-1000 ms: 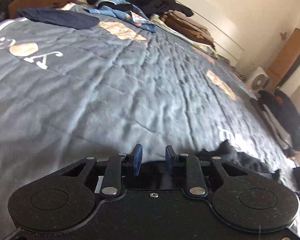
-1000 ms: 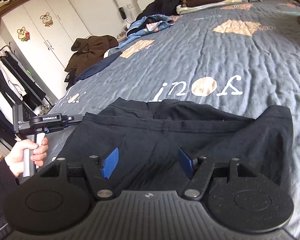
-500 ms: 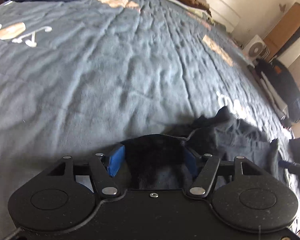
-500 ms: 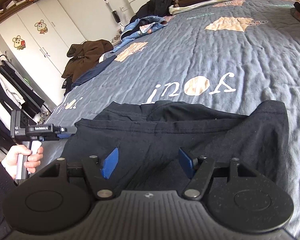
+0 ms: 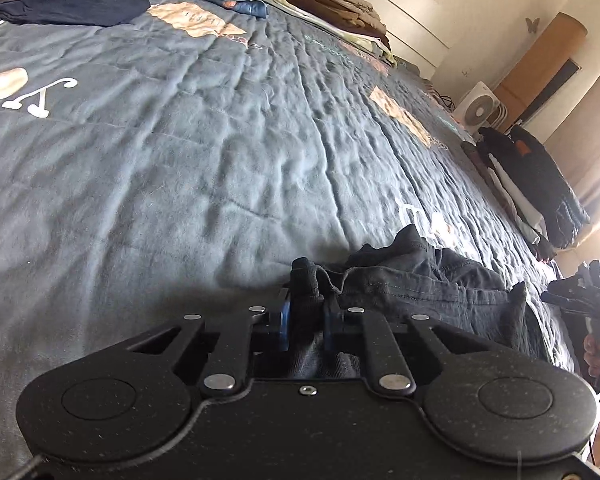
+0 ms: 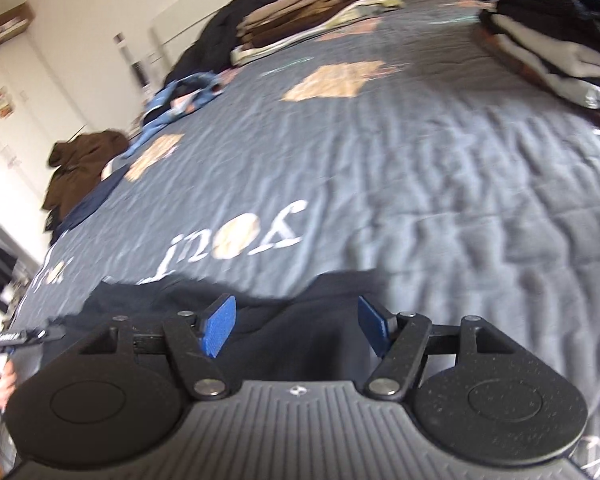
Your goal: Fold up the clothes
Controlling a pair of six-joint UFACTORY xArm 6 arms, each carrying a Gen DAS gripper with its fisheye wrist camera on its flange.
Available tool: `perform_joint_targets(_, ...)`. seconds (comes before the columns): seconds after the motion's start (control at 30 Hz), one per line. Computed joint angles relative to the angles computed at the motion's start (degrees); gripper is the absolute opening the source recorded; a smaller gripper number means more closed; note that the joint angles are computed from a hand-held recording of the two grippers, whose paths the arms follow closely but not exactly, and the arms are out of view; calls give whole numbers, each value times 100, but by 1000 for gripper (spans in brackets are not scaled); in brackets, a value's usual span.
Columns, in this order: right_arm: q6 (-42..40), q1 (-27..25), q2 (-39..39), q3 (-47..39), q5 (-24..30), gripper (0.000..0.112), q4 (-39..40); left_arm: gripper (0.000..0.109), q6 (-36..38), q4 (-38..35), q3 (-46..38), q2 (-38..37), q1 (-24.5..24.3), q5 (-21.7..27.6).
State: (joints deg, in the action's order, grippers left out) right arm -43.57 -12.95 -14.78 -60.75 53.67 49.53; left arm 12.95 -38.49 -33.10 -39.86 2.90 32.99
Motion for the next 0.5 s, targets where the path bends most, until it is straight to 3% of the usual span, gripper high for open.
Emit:
perform_joint_targets(0.2, 435, 7, 774, -399, 107, 71, -431, 15, -25, 56, -29, 30, -20, 1)
perform_joint_targets(0.33, 352, -24, 824, -228, 4, 66, 160, 15, -139, 122, -59, 90, -16, 24)
perform_joint_targets(0.37, 335, -29, 797, -170, -26, 46, 332, 15, -192, 142, -72, 105, -7, 48)
perform_joint_targets(0.4, 431, -51, 820, -187, 47, 10, 417, 15, -192, 110, -77, 106, -4, 45)
perform_joint_targets(0.5, 580, -97, 846, -243, 197, 5, 685, 15, -125, -19, -71, 64, 4, -7)
